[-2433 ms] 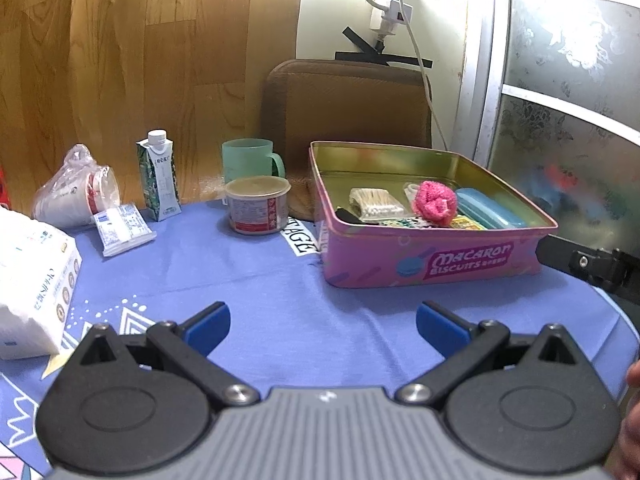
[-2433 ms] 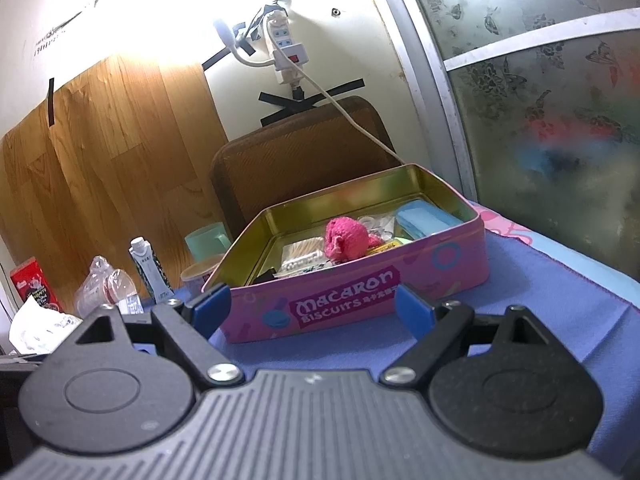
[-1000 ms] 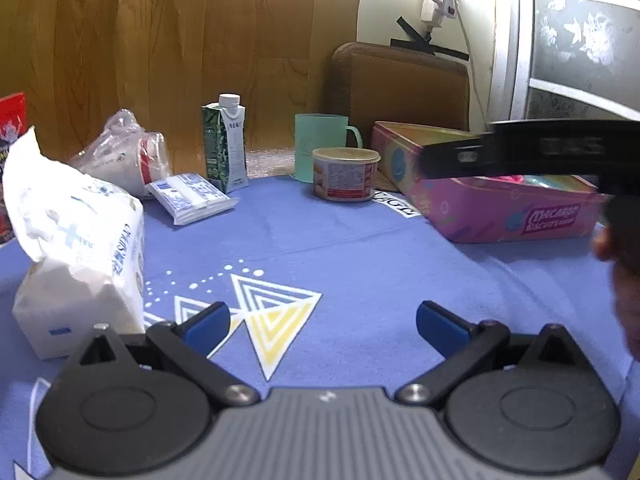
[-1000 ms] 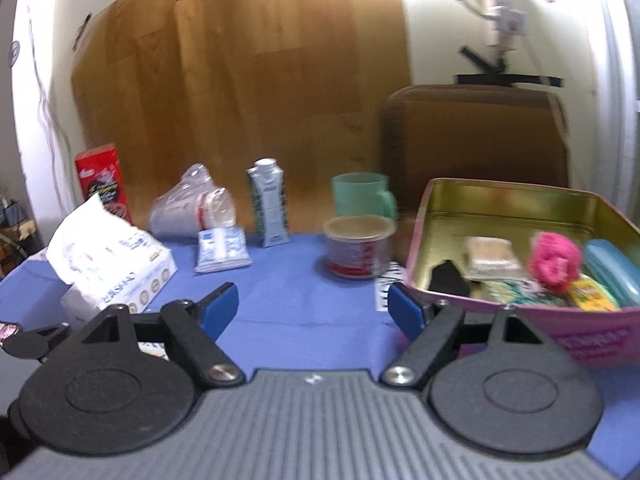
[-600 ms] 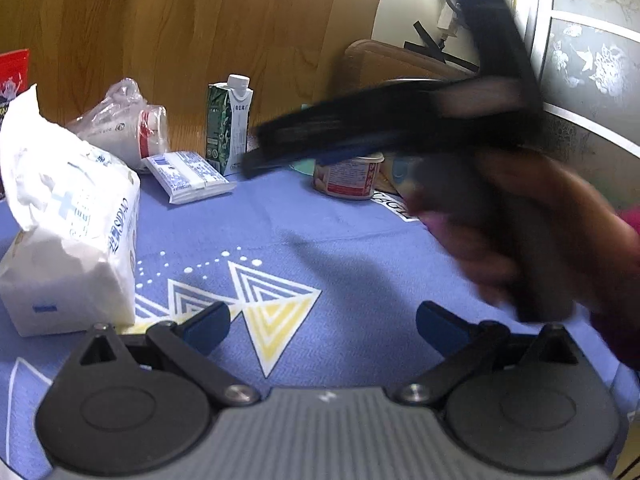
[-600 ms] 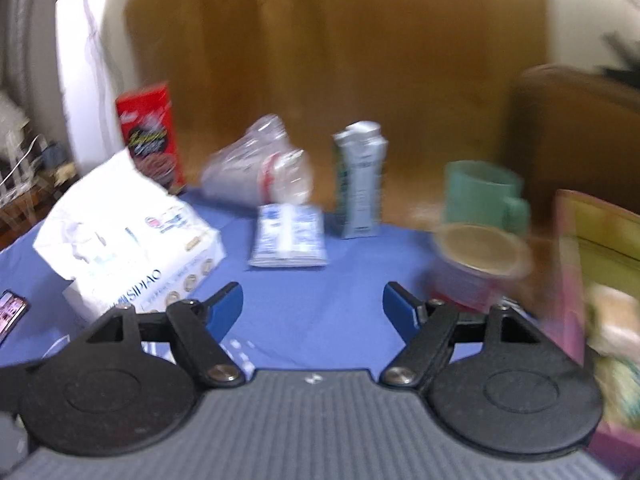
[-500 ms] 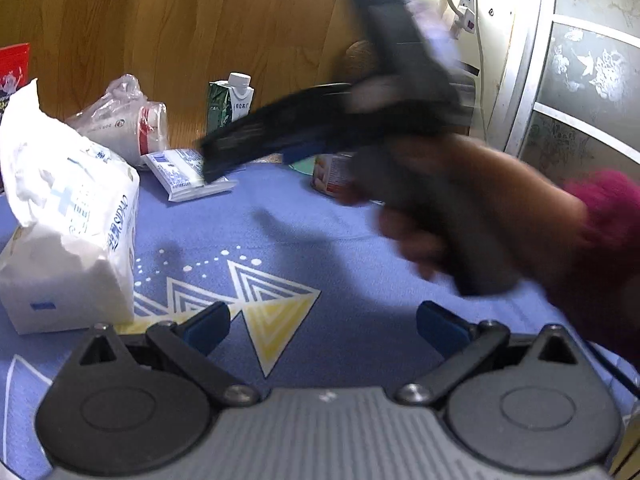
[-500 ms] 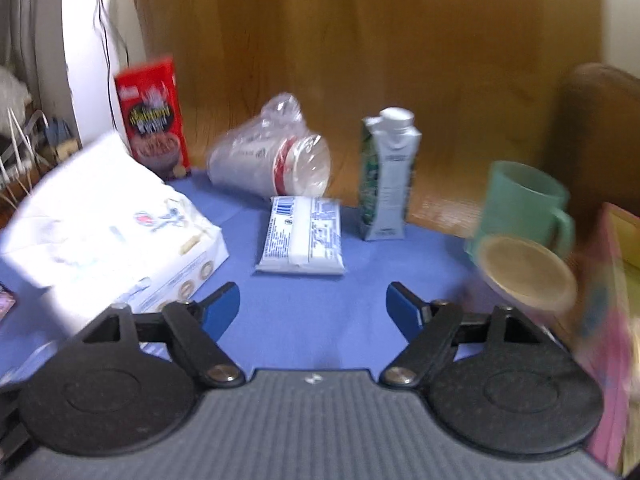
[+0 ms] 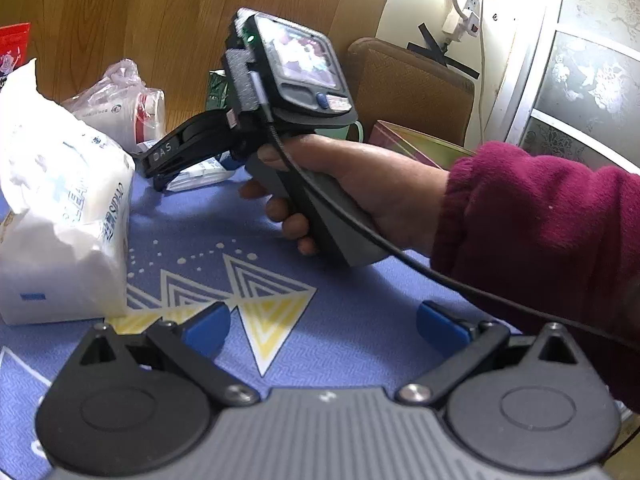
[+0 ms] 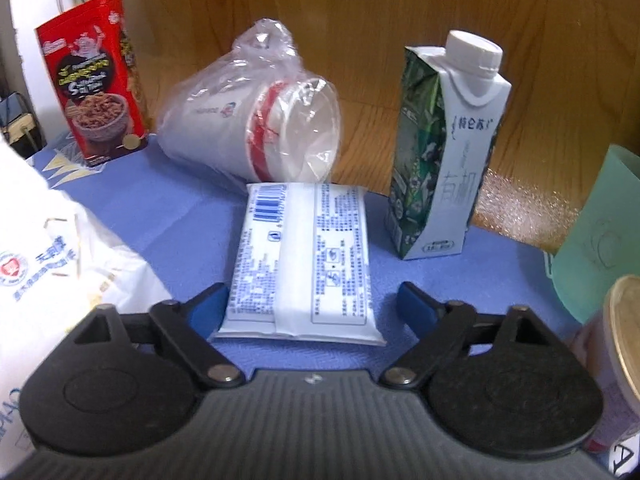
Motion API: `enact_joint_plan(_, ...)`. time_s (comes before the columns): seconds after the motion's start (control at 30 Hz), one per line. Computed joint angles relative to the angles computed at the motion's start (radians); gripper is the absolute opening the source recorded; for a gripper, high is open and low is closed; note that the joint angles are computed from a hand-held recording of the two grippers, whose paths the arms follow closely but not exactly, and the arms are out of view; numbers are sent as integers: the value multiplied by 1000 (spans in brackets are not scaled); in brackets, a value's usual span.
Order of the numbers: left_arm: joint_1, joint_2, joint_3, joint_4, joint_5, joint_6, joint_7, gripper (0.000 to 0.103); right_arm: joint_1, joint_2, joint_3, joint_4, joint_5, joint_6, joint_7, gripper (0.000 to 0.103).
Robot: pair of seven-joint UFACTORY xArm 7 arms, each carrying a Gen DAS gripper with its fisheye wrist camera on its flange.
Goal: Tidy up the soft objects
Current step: 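Move the right tool to the white wrapped packet and grasp it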
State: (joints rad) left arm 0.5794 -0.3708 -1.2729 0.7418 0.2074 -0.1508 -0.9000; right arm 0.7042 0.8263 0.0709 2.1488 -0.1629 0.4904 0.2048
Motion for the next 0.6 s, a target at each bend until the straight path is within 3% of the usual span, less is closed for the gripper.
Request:
enact_joint_plan(0.1,1,6,2,0,1,-2,1,103,-6,-34,8,-52,0,-20,-20,73)
enact_joint_plan(0.6,1,-5,4,-7,-6,-16,0,103,-118,-357,56,-568,13,-174,-47,72)
